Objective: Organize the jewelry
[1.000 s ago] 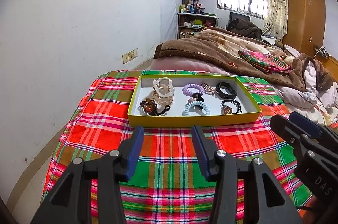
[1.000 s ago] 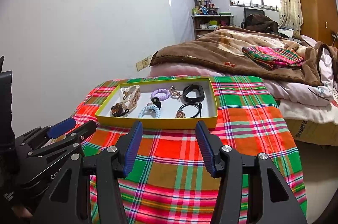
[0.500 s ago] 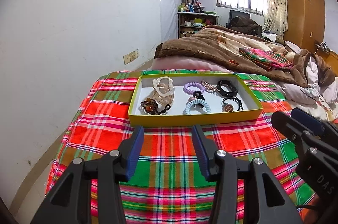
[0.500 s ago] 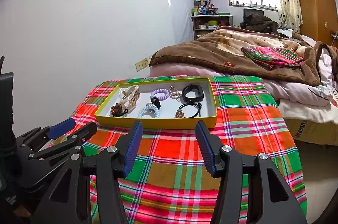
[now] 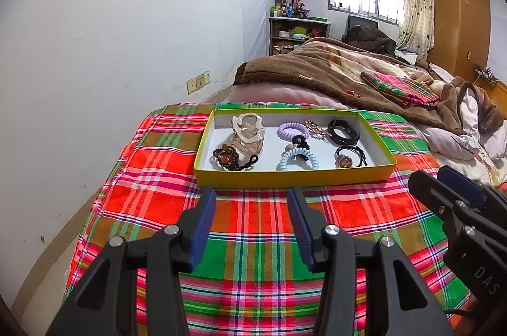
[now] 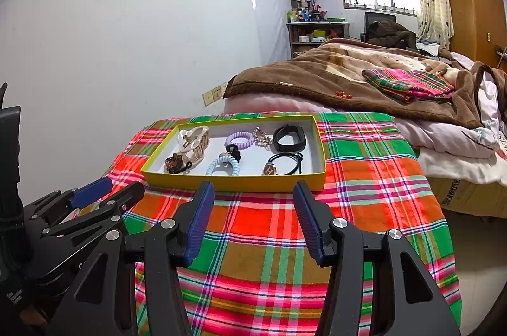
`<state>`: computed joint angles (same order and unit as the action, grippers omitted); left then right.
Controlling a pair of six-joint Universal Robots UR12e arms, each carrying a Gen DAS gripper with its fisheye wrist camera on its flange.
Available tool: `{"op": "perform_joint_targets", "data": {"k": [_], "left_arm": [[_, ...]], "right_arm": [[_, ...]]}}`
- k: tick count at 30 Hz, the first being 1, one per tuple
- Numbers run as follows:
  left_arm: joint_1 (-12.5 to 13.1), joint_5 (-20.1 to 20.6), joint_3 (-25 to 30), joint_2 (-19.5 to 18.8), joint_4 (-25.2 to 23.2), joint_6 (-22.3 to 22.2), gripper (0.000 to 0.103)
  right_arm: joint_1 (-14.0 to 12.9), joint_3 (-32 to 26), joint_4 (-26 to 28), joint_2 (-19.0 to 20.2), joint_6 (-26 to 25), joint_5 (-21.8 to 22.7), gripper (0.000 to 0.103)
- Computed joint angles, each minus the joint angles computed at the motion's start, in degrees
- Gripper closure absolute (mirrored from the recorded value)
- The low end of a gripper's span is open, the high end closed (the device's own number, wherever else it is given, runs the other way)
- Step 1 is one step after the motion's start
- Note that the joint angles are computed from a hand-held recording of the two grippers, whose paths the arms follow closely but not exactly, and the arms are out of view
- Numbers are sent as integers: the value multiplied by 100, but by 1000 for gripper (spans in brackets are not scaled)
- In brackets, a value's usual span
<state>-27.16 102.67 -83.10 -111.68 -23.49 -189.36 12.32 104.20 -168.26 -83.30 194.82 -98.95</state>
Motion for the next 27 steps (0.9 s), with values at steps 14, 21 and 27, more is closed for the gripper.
{"op": "perform_joint_targets", "data": {"k": [14, 21, 27], "left_arm": [[6, 57, 2, -8, -19, -7, 54], [2, 81, 8, -8, -46, -19, 54], [1, 93, 7, -6, -67, -19, 54]], "right_arm": [[17, -19, 11, 25, -8, -33, 50], [20, -21, 15, 27, -5, -35, 50], [19, -14, 5, 23, -9, -25, 50]]}}
